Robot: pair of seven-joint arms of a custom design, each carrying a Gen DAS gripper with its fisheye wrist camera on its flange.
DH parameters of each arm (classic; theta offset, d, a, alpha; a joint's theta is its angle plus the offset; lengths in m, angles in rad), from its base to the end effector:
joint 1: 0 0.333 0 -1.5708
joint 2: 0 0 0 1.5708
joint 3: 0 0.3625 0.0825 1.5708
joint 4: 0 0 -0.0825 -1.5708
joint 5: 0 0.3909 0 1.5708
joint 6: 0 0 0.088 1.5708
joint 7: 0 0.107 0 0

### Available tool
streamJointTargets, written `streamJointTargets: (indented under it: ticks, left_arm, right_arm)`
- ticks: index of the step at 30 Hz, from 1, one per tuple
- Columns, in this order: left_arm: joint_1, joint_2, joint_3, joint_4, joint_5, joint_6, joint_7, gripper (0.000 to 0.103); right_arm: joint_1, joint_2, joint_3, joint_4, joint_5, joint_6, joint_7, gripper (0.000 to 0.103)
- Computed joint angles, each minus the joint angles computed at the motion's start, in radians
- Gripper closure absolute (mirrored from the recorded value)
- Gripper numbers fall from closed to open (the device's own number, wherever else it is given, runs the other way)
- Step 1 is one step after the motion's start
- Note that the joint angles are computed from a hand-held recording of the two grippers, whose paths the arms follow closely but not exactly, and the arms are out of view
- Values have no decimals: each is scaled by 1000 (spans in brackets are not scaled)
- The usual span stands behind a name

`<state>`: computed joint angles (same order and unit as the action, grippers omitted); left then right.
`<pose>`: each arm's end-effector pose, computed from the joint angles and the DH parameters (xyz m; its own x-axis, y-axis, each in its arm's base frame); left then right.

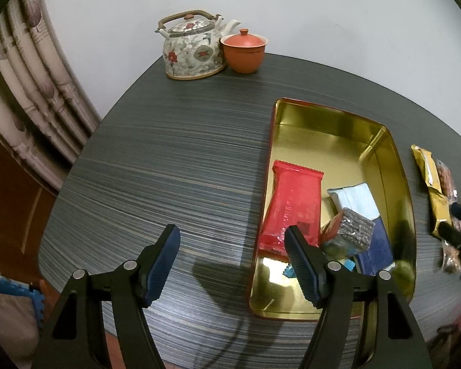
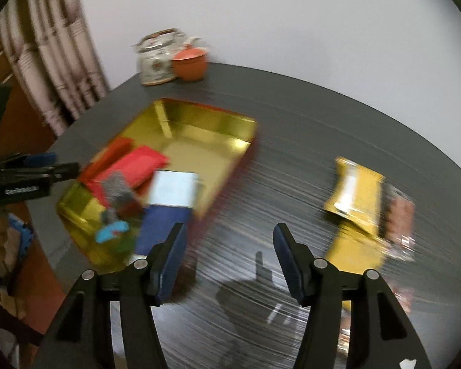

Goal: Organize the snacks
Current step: 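Move both tools back from the tin toward the snack pile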

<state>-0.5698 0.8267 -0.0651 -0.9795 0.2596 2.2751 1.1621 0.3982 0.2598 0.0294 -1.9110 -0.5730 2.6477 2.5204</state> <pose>0.7008 -0.4792 0.4525 -0.3067 -0.9517 -0.0119 -0.8312 0.2739 -0.4838 0.6015 0.2884 0.4515 -0.0738 -0.9970 -0.0251 -0.8248 0.0752 -0.5605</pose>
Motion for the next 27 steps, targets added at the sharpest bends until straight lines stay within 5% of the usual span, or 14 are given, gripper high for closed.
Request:
streamJointTargets:
  ticks: [14,27]
  left_arm:
    - [-12,5,3,11,12,-9,13,32]
    - [-39,-9,5,3,34,4,17,32]
  right_arm:
    - [-123,-236,-6,-302,-109,-106,205,47]
    - [-177,-271,12,-399,-74,-59,198,47]
